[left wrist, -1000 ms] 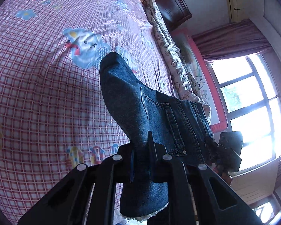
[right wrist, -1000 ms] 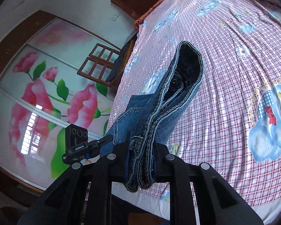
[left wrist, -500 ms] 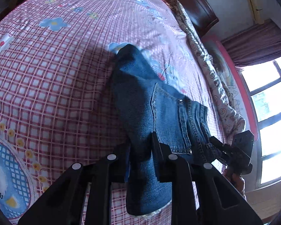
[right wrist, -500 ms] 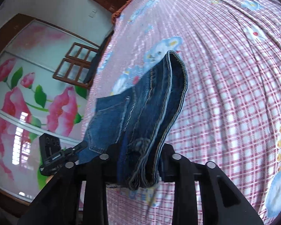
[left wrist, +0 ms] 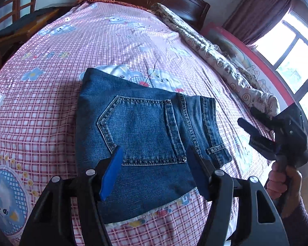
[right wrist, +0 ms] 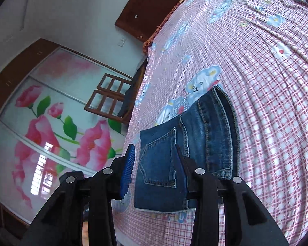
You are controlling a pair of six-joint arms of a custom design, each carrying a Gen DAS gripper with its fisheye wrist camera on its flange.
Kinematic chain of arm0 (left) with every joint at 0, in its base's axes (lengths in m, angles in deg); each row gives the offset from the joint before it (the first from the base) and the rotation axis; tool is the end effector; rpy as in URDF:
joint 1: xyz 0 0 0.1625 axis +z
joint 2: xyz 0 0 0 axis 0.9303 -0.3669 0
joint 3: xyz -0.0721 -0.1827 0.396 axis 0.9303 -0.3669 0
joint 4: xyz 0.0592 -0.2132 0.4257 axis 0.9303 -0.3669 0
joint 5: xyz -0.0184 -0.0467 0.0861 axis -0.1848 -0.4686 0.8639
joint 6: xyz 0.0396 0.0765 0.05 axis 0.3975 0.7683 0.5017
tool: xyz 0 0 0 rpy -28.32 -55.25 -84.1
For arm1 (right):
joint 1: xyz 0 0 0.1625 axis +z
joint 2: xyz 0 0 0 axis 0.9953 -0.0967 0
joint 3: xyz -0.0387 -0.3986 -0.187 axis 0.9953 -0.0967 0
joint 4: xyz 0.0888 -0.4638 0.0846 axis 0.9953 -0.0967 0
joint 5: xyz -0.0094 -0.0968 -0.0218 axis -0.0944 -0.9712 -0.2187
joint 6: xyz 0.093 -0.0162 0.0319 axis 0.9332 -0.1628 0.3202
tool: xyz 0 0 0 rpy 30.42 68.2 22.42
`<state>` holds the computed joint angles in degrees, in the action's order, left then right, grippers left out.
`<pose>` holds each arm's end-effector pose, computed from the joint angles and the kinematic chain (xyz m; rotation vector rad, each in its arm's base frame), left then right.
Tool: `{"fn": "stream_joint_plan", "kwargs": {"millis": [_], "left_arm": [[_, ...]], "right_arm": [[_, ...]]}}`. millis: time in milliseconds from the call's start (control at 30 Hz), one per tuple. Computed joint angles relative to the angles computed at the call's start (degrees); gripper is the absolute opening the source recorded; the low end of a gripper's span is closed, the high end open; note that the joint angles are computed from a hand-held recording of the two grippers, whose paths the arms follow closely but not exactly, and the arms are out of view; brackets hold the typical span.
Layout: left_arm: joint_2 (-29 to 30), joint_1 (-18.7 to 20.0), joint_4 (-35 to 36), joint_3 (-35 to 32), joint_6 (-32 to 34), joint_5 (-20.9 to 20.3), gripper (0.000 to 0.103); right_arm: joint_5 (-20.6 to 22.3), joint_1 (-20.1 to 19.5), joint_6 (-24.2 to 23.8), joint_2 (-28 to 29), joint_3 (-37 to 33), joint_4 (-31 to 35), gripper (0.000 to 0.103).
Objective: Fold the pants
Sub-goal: 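Lay the folded jeans flat on the bed and open both grippers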
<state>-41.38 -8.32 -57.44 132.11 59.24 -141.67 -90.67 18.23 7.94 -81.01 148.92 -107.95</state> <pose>-0.0537 -0.4711 0.3773 0.1463 2.6485 -0.8788 0.2987 -0.5765 0.1028 -0.2625 2.6814 -0.5762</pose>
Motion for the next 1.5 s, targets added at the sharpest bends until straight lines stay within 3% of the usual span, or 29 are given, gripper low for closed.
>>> {"fn": "stream_joint_plan", "kwargs": {"millis": [100,200,233,267,367,400,433,467,500,533,567,667,767,900,1067,1200,1267,1500], "left_arm": [[1.7,3.2,0.1,-0.3,-2.7,-1.3,0.063],[1.7,6.2,-3.9,0.5,-2.1,-6.0,0.062],[1.5,7.3,-4.9,0.5,-2.5,-8.3,0.062],[1.3,8.4,-5.8,0.6,-3.2,-10.5,0.062],[0.4,9.7,-5.7,0.8,-4.2,-13.1,0.062],[-0.1,8.9,-4.4,0.8,-4.9,-11.9,0.062],[-0.7,7.9,-2.6,0.8,-5.9,-10.0,0.063],[-1.4,6.4,-0.4,0.8,-7.3,-7.5,0.067],[-2.2,4.8,1.2,1.0,-8.5,-5.2,0.079],[-3.5,2.6,2.8,1.8,-10.2,-1.5,0.092],[-4.8,0.2,4.3,2.7,-11.6,2.6,0.095],[-8.7,-4.9,9.9,4.7,-14.4,9.2,0.096],[-11.9,-8.9,20.5,5.4,-21.7,14.2,0.099],[-14.8,-12.3,34.1,5.5,-31.7,16.9,0.099],[-17.7,-17.3,50.5,5.4,-45.0,20.0,0.100],[-18.2,-21.3,62.2,4.8,-55.5,22.1,0.100],[-18.3,-23.6,68.6,4.5,-61.5,23.4,0.100],[-17.7,-30.2,82.4,3.4,-74.2,27.1,0.101]], "right_arm": [[1.9,-1.0,4.5,3.8,-1.8,-1.1,0.037],[-4.7,-1.9,6.7,6.2,-2.9,3.6,0.037],[-5.0,-2.5,7.0,6.4,-2.5,3.0,0.023],[-4.4,-3.1,7.4,6.1,-1.7,2.0,0.017],[-8.5,-1.6,9.1,3.9,-1.8,6.2,0.017],[-8.8,-1.0,9.7,2.7,-1.4,6.8,0.033],[-8.3,-0.5,9.8,1.3,-0.3,5.7,0.056],[-8.7,0.1,9.7,0.0,0.7,5.0,0.063],[-9.4,0.8,9.2,-1.4,1.5,5.5,0.065],[-10.1,1.4,8.5,-2.6,2.2,6.4,0.065],[-11.2,2.0,8.1,-3.7,3.0,7.1,0.065],[-12.2,2.6,8.8,-6.9,6.5,8.3,0.065],[-14.4,3.5,9.0,-9.3,9.7,8.9,0.065],[-13.4,3.2,9.8,-11.1,12.9,10.1,0.065],[-17.1,4.4,10.2,-12.4,15.0,11.4,0.065],[-24.6,8.1,8.7,-11.8,14.7,11.7,0.065],[-28.6,10.4,7.9,-10.8,14.2,10.9,0.071],[-41.2,17.6,1.2,-6.2,11.7,5.9,0.071]]}}
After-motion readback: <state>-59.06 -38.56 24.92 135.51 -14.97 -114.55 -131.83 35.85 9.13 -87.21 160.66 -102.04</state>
